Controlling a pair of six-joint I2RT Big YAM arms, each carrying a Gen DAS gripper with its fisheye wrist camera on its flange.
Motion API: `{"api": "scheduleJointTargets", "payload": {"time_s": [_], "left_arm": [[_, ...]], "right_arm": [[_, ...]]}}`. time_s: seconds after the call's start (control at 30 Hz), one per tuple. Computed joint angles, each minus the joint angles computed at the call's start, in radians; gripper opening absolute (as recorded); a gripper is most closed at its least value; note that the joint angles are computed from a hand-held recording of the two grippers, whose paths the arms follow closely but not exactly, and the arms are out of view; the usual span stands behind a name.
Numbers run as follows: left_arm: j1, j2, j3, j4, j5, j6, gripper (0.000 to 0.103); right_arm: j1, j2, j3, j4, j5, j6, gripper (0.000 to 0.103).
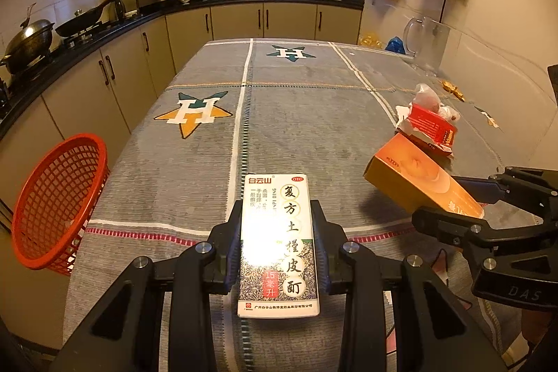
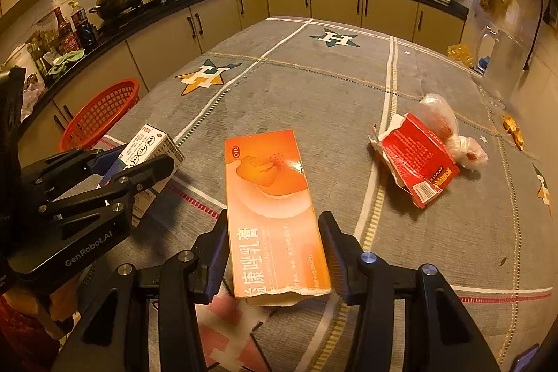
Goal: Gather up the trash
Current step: 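Lift both boxes and carry them over the orange wastebasket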
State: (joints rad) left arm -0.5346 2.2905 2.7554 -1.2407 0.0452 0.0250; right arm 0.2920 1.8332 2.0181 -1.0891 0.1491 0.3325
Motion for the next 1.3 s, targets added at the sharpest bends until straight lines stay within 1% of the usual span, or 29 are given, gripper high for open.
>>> {"api": "scheduleJointTargets", "payload": {"time_s": [0.33,0.73,0.93,1.3], "left_arm": [[0.012,-0.037,-0.065,0.041,-0.002,-0.014,0.033],[0.03,-0.053,-0.09,0.057,0.005,-0.03,0.033],[0.046,-0.076,-0.125,0.082,0.009,-0.044,0.033],[0.091,-0.104,-0.167,0.117,0.024,-0.075,0.033]], "right_arm": [[0.008,0.024,0.042,-0.02,0.002,-0.007,0.054],[0.021,0.059,0.099,-0.047,0.006,-0.015,0.054],[0.03,0.094,0.16,-0.076,0.005,-0.022,0.054],[0.055,0.189,0.32,-0.147,0.007,-0.036,0.054]]}}
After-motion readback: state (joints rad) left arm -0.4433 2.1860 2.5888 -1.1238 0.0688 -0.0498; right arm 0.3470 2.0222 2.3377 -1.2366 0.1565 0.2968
